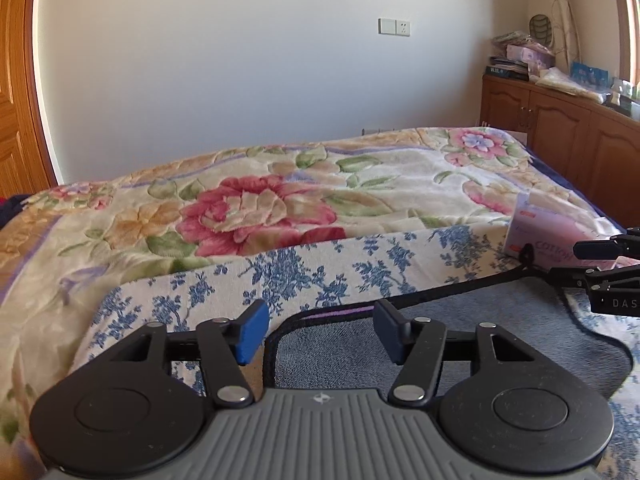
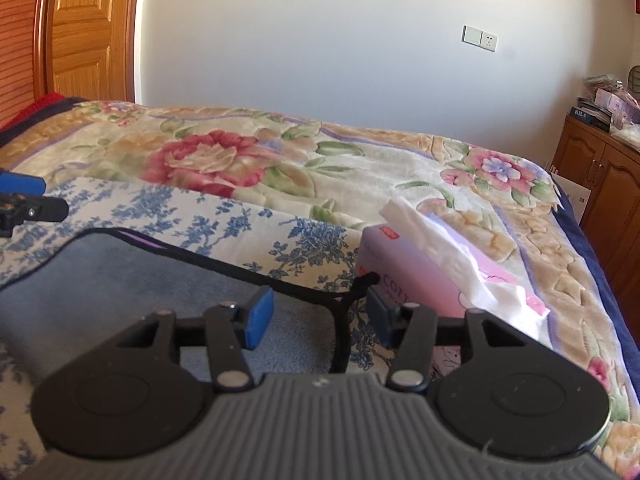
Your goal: Fold towel
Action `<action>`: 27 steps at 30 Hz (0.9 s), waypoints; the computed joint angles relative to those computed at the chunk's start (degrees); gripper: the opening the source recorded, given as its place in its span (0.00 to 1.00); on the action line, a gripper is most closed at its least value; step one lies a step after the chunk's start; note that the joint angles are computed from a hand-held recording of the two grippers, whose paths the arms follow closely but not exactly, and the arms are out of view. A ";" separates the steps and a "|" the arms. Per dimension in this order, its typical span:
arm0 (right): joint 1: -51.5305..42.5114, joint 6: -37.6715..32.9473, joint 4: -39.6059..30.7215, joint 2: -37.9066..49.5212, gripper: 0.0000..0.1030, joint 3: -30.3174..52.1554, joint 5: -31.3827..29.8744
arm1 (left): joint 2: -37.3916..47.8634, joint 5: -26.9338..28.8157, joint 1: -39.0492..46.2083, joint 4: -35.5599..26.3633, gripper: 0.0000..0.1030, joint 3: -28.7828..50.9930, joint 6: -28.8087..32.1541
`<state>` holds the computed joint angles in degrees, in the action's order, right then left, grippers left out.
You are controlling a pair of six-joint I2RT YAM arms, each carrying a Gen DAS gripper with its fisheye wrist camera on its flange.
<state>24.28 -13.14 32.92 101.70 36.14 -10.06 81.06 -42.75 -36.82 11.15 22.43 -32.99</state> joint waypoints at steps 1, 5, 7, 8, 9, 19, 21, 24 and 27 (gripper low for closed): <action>0.10 0.09 -0.64 -1.30 0.52 -0.56 -0.05 | -1.15 -0.68 -0.79 -2.10 0.66 0.50 -0.62; 0.81 0.76 -3.74 -6.35 0.53 -2.47 0.33 | -5.53 -3.14 -4.07 -10.22 0.71 2.51 -3.77; 0.89 1.53 -5.36 -8.93 0.54 -3.44 0.08 | -7.11 -4.81 -6.00 -14.60 0.75 3.69 -6.43; 1.02 1.73 -5.89 -10.32 0.55 -4.10 0.14 | -7.86 -5.67 -7.06 -16.69 0.76 4.15 -7.91; 1.17 1.78 -6.31 -11.76 0.55 -4.92 0.20 | -8.64 -6.13 -7.98 -18.74 0.76 4.59 -9.15; 1.61 2.13 -12.62 -23.14 0.56 -9.41 0.13 | -11.61 -11.03 -17.58 -38.83 0.79 10.17 -23.36; 1.65 2.06 -13.76 -25.50 0.56 -10.37 0.08 | -11.18 -11.89 -19.98 -43.40 0.79 11.61 -27.02; 1.61 2.07 -15.16 -28.12 0.58 -11.41 -0.13 | -10.96 -12.59 -23.69 -49.08 0.80 13.09 -32.21; 1.63 2.14 -16.49 -30.84 0.60 -12.64 0.13 | -9.67 -13.53 -27.63 -55.21 0.82 14.75 -38.91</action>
<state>25.91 -11.01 16.43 70.86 23.49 -9.94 71.39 -56.29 -64.45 -44.06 37.18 -71.89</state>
